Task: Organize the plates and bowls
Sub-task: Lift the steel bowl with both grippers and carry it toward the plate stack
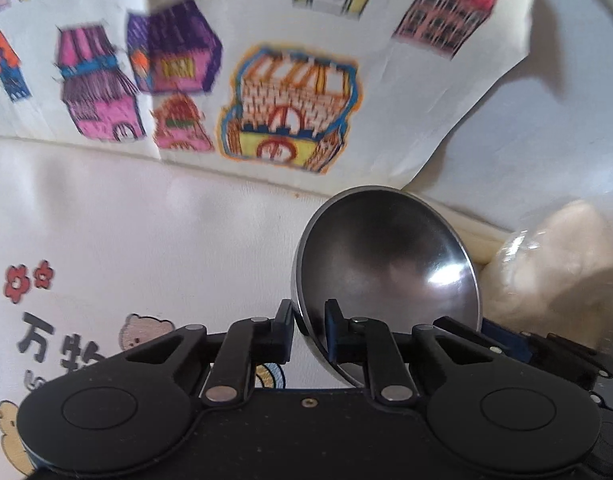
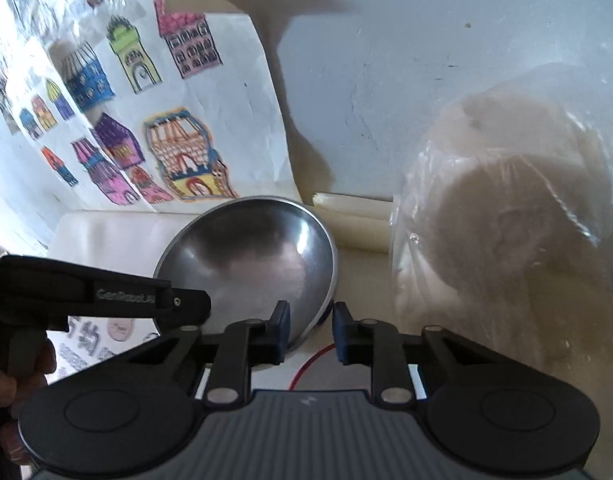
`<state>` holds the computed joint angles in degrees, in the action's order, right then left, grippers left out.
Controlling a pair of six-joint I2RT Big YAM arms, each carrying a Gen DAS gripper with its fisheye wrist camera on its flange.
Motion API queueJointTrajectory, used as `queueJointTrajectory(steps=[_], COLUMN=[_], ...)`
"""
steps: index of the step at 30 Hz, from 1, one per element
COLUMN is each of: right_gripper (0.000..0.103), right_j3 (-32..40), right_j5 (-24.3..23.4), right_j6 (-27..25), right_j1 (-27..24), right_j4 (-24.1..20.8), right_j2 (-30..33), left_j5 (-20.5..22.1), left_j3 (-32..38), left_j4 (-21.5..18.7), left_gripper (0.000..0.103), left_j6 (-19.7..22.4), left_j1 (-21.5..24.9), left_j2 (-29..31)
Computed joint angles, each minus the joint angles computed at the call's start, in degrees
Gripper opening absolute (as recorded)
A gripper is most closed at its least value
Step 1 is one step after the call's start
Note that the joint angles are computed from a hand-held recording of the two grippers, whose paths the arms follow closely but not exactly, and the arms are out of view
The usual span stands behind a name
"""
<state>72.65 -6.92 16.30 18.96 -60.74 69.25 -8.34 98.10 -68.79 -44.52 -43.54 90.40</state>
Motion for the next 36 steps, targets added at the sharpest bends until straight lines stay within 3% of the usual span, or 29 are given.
queueJointTrajectory(steps=[10, 16, 23, 29, 32, 36], right_gripper=[0.025, 0.025, 0.025, 0.025, 0.025, 0.025], right_j3=[1.29, 1.37, 1.14, -0.36, -0.78, -1.72], right_j5=[3.27, 7.30, 16.70, 20.13, 19.63, 15.78], right_j6=[3.50, 8.95, 22.58, 37.49, 38.79, 31.35], right_j1=[6.20, 13.30, 29.09, 41.33, 41.12, 32.41], right_j4=[-2.72, -8.94, -21.71, -31.59, -34.04, -35.56], right_j2=[-7.21, -14.52, -21.49, -26.16, -27.84, -29.92], left_j5=[-4.32, -5.20, -3.52, 1.43, 3.65, 4.25], left_j3=[-7.23, -13.80, -20.13, -22.13, -21.25, -17.77], left_j4=[0.61, -0.97, -4.32, -5.45, -4.16, -3.49], left_gripper=[0.017, 0.017, 0.017, 0.019, 0.020, 0.020], left_j6=[-1.14, -5.78, -12.13, -14.90, -14.93, -13.22], left_j1=[-3.96, -10.82, -20.67, -25.74, -26.08, -25.60], left_j2=[-12.68, -21.21, -27.52, -26.45, -24.03, -18.62])
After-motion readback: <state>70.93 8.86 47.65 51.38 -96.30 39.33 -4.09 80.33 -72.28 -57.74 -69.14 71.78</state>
